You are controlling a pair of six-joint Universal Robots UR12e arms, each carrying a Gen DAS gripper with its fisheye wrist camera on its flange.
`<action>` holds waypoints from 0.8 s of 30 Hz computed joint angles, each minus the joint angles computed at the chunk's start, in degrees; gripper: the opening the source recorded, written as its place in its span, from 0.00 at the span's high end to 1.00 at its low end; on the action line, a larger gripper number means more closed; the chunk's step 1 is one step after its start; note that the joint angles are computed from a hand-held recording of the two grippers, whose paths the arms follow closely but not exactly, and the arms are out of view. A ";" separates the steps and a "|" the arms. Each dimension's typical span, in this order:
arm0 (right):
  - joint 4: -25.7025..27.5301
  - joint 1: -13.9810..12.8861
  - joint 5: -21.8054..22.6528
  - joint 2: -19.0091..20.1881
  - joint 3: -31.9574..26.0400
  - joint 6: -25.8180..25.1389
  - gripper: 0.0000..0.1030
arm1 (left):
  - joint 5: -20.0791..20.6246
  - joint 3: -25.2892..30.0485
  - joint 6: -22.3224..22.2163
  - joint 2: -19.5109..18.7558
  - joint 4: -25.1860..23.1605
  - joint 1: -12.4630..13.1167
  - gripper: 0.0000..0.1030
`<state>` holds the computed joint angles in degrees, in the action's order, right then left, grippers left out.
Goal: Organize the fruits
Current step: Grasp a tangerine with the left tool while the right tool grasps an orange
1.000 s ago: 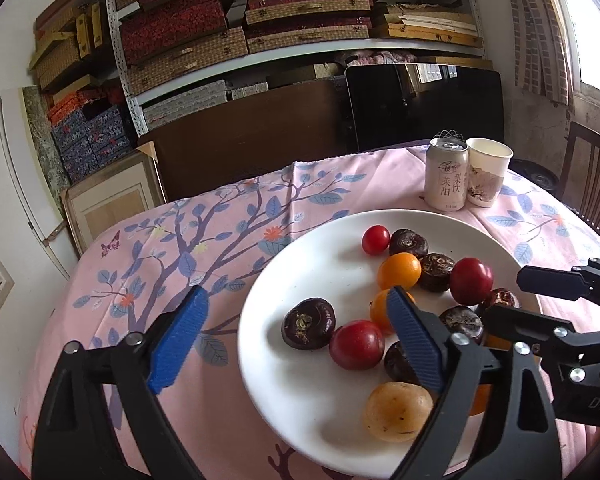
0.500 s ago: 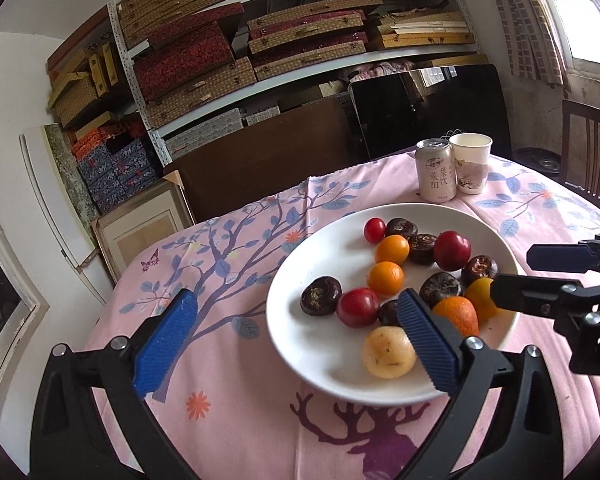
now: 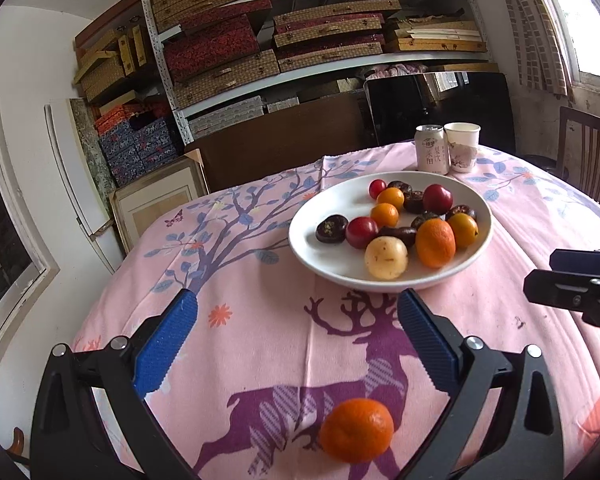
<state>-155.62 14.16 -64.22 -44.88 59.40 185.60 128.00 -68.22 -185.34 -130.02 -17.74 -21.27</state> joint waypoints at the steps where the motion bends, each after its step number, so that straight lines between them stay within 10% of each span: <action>1: -0.70 -0.05 0.38 -0.56 1.26 -0.14 0.29 | 0.13 -0.96 -0.77 0.50 -0.14 -0.07 0.05; 13: -0.71 -0.77 7.45 -4.80 8.91 -4.31 0.23 | 0.32 -7.07 -3.86 3.72 1.68 -0.83 0.05; 24: 11.28 1.10 5.54 -5.67 7.76 -15.92 0.23 | -2.28 -7.80 -8.87 4.88 -2.42 0.14 0.05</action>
<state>-144.34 15.26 -58.69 -50.55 67.16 169.69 125.72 -76.02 -194.21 -125.14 -20.15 -21.13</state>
